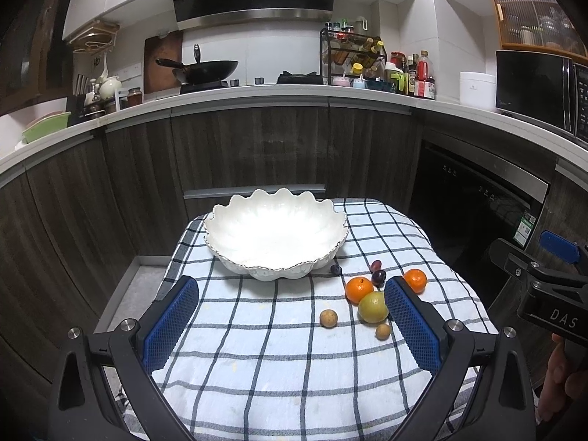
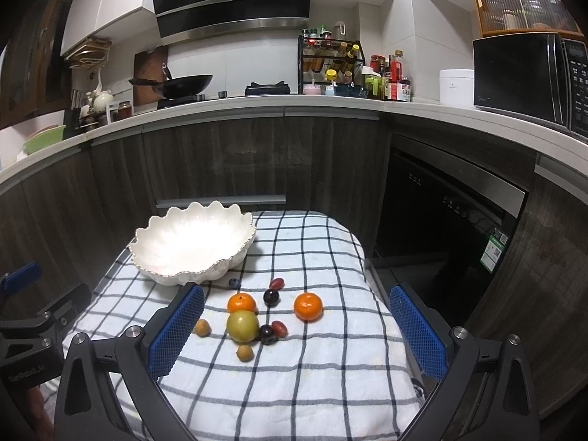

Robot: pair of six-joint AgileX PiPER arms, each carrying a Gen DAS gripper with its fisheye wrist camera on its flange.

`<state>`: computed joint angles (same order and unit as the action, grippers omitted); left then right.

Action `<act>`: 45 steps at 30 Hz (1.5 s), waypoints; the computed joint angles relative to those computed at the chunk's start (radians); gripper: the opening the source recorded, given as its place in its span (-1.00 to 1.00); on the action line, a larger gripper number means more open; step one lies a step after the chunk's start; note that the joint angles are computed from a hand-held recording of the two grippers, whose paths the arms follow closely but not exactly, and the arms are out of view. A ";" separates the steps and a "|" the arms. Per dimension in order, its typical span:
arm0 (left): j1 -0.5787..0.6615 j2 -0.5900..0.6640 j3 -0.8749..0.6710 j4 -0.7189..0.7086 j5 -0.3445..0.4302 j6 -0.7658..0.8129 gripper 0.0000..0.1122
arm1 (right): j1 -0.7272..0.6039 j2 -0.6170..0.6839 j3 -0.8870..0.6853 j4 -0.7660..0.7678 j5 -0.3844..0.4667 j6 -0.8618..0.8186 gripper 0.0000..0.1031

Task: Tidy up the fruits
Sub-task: 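Grasp the small brown fruit with the left tool while the right tool grasps a mandarin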

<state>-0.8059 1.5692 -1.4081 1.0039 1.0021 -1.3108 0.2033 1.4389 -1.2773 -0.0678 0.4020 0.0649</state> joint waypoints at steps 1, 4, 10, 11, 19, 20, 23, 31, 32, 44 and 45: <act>0.003 0.004 -0.005 -0.001 -0.004 0.003 0.84 | -0.002 0.010 -0.016 0.001 0.009 -0.002 0.99; 0.018 0.022 -0.030 -0.007 -0.016 0.027 0.84 | -0.008 0.034 -0.053 0.012 0.020 -0.014 0.99; 0.053 0.052 -0.066 -0.040 -0.047 0.076 0.84 | -0.011 0.081 -0.109 0.025 0.048 -0.021 0.99; 0.060 0.058 -0.074 -0.047 -0.053 0.087 0.84 | -0.012 0.090 -0.120 0.024 0.053 -0.022 0.99; 0.106 0.114 -0.139 -0.087 -0.080 0.164 0.84 | -0.018 0.160 -0.197 0.037 0.076 -0.037 0.99; 0.111 0.117 -0.141 -0.092 -0.084 0.172 0.83 | -0.017 0.168 -0.203 0.035 0.079 -0.036 0.99; 0.132 0.142 -0.166 -0.133 -0.094 0.219 0.83 | -0.018 0.206 -0.236 0.048 0.097 -0.050 0.99; 0.173 0.214 -0.223 -0.197 -0.115 0.279 0.83 | -0.015 0.281 -0.300 0.036 0.124 -0.043 0.99; 0.175 0.224 -0.230 -0.199 -0.116 0.284 0.83 | -0.015 0.289 -0.307 0.038 0.129 -0.042 0.99; 0.206 0.307 -0.290 -0.257 -0.140 0.341 0.76 | -0.032 0.436 -0.461 0.037 0.203 -0.056 0.98; 0.211 0.315 -0.296 -0.271 -0.143 0.353 0.75 | -0.035 0.448 -0.473 0.041 0.211 -0.061 0.98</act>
